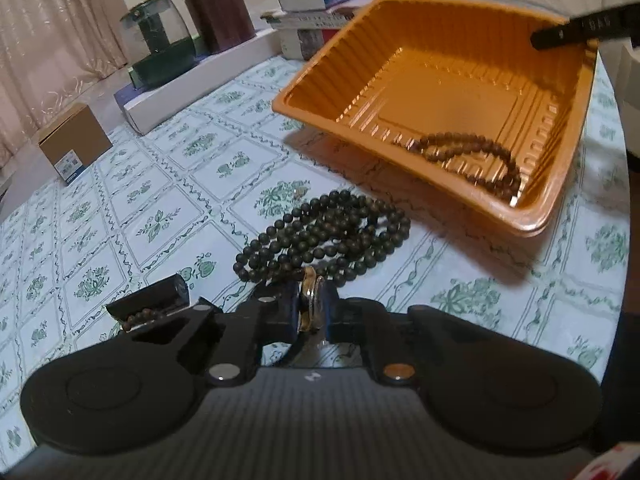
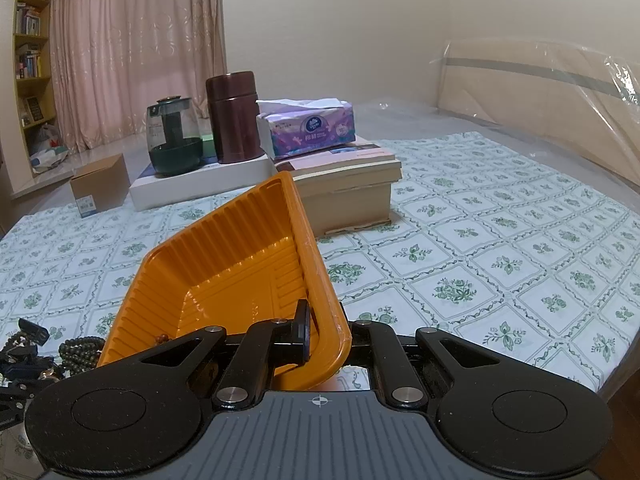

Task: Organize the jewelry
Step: 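Grasp the gold watch with the black strap with the left gripper, then carry the watch into the orange tray and release it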

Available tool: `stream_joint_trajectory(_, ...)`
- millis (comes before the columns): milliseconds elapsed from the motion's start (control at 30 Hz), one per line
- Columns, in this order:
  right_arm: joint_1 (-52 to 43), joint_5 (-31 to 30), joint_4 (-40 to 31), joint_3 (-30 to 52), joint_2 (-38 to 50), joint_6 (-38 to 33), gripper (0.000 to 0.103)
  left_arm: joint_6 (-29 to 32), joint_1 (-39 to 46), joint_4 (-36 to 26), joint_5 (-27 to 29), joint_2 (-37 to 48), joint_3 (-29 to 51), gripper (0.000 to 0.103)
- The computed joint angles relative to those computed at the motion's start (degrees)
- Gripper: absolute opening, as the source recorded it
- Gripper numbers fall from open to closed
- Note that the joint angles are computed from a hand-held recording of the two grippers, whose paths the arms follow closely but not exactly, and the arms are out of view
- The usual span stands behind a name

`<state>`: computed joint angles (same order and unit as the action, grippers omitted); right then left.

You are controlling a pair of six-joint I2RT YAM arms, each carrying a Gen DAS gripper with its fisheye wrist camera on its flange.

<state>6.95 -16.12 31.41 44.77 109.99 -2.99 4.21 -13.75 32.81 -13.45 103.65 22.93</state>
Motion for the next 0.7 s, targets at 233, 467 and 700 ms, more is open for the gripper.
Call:
stream_joint_trajectory(233,0.02,-0.01,0.02,-0.18,-0.2,0.15,0.009,-2.85,-1.78,0.1,-2.51,-4.07,-1.11,0.008)
stream_joint_trajectory(467,0.29,0.13,0.25,-0.62,-0.51,0.45,0.009,-6.58,-3.42,-4.84,-1.56,-10.03,1.2,0.008)
stream_joint_trajectory(700,0.25,-0.08,0.51,-0.95,-0.88,0.25,0.009,-11.02,-8.09,-5.15,2.05,-10.0,6.04,0.008)
